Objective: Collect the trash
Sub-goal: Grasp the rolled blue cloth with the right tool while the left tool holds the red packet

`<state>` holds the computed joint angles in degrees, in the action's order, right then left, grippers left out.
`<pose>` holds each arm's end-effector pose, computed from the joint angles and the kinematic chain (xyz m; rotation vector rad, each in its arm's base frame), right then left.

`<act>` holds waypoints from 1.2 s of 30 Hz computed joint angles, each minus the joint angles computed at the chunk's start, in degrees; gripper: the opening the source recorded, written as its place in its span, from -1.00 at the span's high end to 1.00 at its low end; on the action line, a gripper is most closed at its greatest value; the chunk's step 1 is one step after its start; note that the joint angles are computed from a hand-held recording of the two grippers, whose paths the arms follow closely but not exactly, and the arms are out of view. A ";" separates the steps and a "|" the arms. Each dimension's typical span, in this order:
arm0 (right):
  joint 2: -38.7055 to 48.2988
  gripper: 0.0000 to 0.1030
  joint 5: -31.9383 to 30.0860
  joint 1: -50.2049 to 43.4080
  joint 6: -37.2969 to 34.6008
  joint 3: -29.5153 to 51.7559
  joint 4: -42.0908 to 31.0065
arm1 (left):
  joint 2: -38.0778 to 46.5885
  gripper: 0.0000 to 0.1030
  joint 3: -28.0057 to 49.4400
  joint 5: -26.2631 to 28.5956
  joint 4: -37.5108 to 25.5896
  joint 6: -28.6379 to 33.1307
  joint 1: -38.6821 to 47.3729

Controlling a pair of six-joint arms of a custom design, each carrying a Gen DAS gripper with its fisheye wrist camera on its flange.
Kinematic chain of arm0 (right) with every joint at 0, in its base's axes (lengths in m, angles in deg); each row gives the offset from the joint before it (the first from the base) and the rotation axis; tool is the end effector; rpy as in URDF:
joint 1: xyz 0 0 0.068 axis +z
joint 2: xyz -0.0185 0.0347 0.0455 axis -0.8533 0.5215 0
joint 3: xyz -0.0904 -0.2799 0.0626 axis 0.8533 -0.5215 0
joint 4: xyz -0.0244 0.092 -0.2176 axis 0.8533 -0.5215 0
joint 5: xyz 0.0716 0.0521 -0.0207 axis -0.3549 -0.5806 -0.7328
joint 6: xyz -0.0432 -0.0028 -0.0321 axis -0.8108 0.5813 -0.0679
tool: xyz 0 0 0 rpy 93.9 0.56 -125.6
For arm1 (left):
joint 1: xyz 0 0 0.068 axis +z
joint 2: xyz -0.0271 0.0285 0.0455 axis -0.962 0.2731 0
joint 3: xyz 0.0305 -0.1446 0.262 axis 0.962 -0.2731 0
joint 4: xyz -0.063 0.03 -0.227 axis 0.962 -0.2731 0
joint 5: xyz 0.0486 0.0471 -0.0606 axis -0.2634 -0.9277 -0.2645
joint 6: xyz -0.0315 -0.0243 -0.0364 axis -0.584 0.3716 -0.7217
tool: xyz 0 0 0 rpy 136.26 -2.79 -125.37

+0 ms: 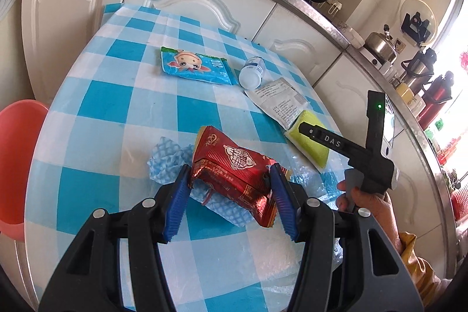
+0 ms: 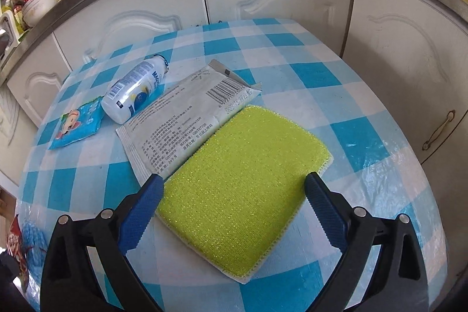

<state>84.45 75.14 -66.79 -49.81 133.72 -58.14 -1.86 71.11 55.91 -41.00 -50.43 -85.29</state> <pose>0.3274 -0.0417 0.2263 0.0418 2.4610 0.1112 0.1759 -0.0437 0.2422 -0.1336 2.3596 -0.5948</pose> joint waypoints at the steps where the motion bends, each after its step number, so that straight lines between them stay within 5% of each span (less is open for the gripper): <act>1: 0.73 -0.87 1.09 0.42 0.18 1.03 -0.75 | -0.39 -0.08 -0.25 0.65 -0.14 0.32 0.62; 9: 2.33 -0.80 5.17 2.08 -4.58 1.81 -0.86 | -4.70 -0.08 -2.41 5.37 -2.81 2.98 7.31; 21: -4.00 -0.21 -0.76 -0.71 -13.27 -5.26 2.05 | -8.61 -0.08 -4.85 10.87 -6.97 6.55 16.47; 30: -9.18 0.32 -5.38 -3.01 -15.15 -8.96 1.69 | -9.73 -0.08 -4.98 10.91 -5.97 2.73 11.23; 36: -10.44 0.17 -9.76 -5.06 -16.72 -9.73 0.69 | -8.89 -0.08 -5.62 8.09 -5.51 0.81 8.58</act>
